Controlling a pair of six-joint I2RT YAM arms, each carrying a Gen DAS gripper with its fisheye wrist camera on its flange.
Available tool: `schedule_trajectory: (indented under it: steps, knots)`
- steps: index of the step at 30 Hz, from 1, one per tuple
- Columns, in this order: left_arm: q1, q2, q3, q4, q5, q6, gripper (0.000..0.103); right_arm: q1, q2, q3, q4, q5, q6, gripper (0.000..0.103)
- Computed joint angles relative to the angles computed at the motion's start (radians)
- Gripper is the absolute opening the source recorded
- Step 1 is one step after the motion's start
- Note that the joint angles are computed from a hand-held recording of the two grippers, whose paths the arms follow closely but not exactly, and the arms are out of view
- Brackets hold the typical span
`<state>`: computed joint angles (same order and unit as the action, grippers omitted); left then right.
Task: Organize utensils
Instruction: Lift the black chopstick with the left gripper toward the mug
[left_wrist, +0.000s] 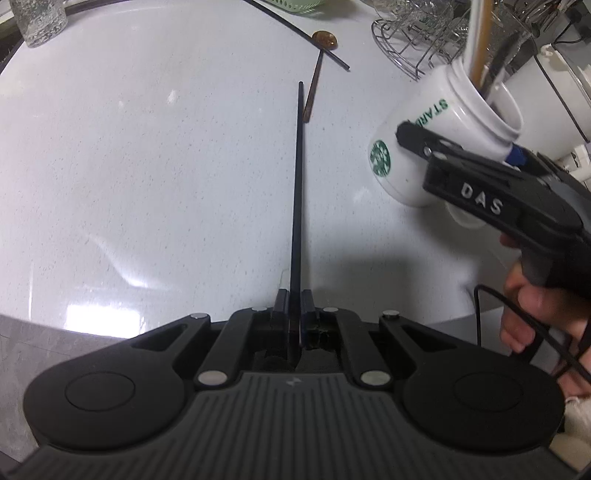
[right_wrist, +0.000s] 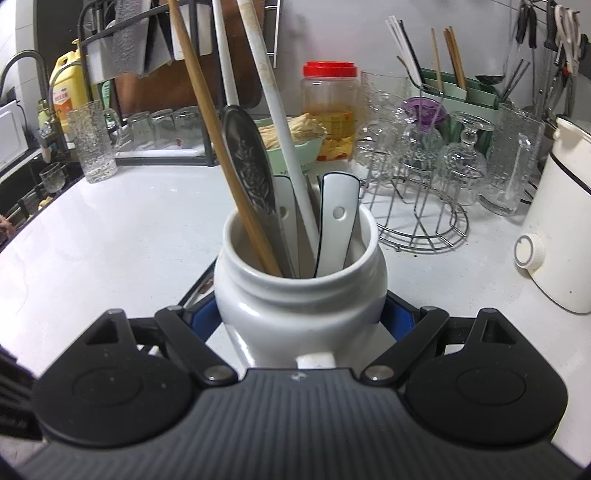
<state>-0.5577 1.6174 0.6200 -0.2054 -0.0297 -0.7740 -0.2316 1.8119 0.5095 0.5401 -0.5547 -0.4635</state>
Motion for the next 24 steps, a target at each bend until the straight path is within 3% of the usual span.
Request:
schedule_trajectory:
  steps: [8, 16, 17, 18, 19, 21, 24]
  knots:
    - [-0.049, -0.038, -0.044, -0.012, 0.039, -0.049, 0.007, 0.037, 0.007, 0.005, 0.011, -0.001, 0.007, 0.091]
    - [-0.03, 0.019, -0.023, 0.001, 0.059, -0.052, 0.009, 0.054, 0.012, 0.011, 0.013, 0.005, 0.017, 0.091]
    - [-0.031, 0.022, -0.016, -0.011, 0.056, -0.043, 0.012, 0.054, 0.012, 0.009, 0.016, 0.004, 0.015, 0.091]
    - [-0.029, 0.027, -0.01, -0.018, 0.061, -0.033, 0.022, 0.053, 0.013, 0.007, 0.021, 0.004, 0.014, 0.091]
    - [-0.029, 0.027, -0.01, -0.022, 0.07, -0.03, 0.038, 0.054, 0.014, 0.007, 0.025, 0.004, 0.016, 0.091]
    - [-0.035, 0.0, -0.034, -0.005, 0.079, -0.038, 0.05, 0.054, 0.015, 0.004, 0.029, 0.003, 0.019, 0.091]
    - [-0.05, -0.037, -0.065, 0.001, 0.072, -0.049, 0.051, 0.054, 0.014, 0.004, 0.029, 0.004, 0.02, 0.091]
